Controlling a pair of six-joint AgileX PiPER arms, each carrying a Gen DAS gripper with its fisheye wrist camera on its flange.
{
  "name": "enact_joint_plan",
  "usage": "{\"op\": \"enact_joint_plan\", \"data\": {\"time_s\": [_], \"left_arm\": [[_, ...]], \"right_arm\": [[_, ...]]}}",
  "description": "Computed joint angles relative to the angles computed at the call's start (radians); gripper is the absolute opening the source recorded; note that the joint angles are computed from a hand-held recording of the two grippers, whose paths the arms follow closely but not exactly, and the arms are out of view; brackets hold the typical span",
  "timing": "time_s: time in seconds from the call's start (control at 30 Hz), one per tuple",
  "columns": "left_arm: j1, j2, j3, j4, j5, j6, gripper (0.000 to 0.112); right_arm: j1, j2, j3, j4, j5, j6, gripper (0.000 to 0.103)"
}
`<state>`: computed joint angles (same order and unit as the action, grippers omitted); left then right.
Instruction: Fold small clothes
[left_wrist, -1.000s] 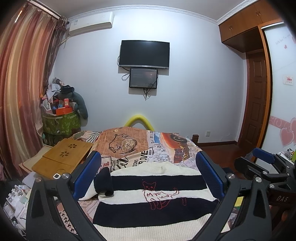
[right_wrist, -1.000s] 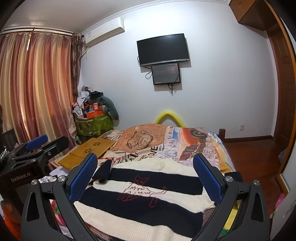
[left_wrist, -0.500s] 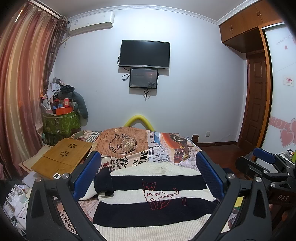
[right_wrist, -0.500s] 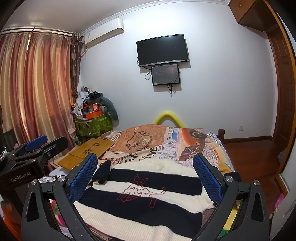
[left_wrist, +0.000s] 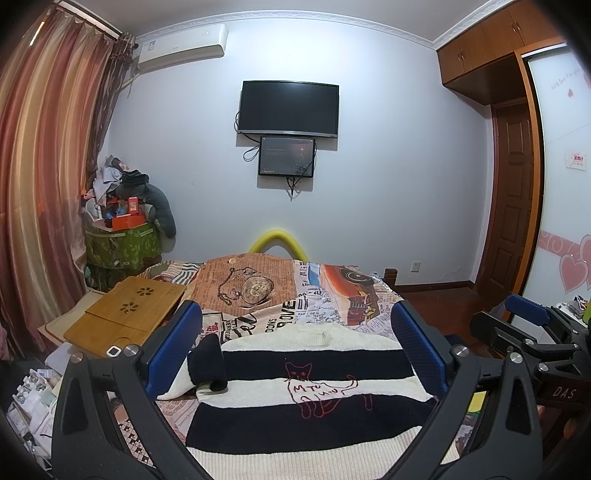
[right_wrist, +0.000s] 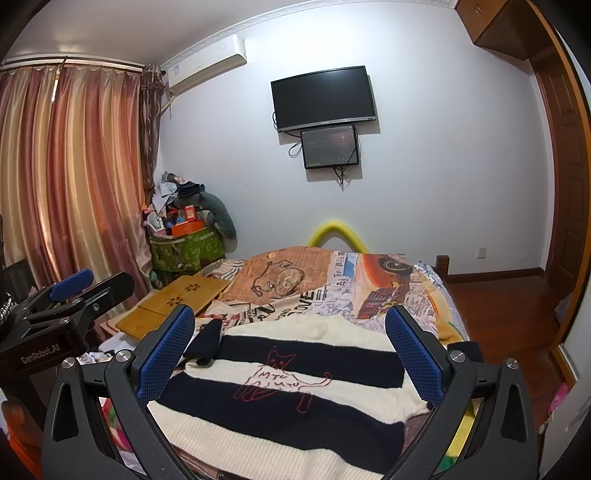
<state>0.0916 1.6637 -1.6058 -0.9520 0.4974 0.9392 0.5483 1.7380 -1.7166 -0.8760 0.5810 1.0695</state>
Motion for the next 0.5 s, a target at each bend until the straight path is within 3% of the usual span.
{"op": "enact_joint_plan", "data": {"time_s": [0.5], "left_arm": [[0.002,0.002,-0.005,0.004,0.000,-0.006,0.103]], "right_arm": [[-0.005,0.000,0.000,0.012,-0.001,-0.010,0.102]]}}
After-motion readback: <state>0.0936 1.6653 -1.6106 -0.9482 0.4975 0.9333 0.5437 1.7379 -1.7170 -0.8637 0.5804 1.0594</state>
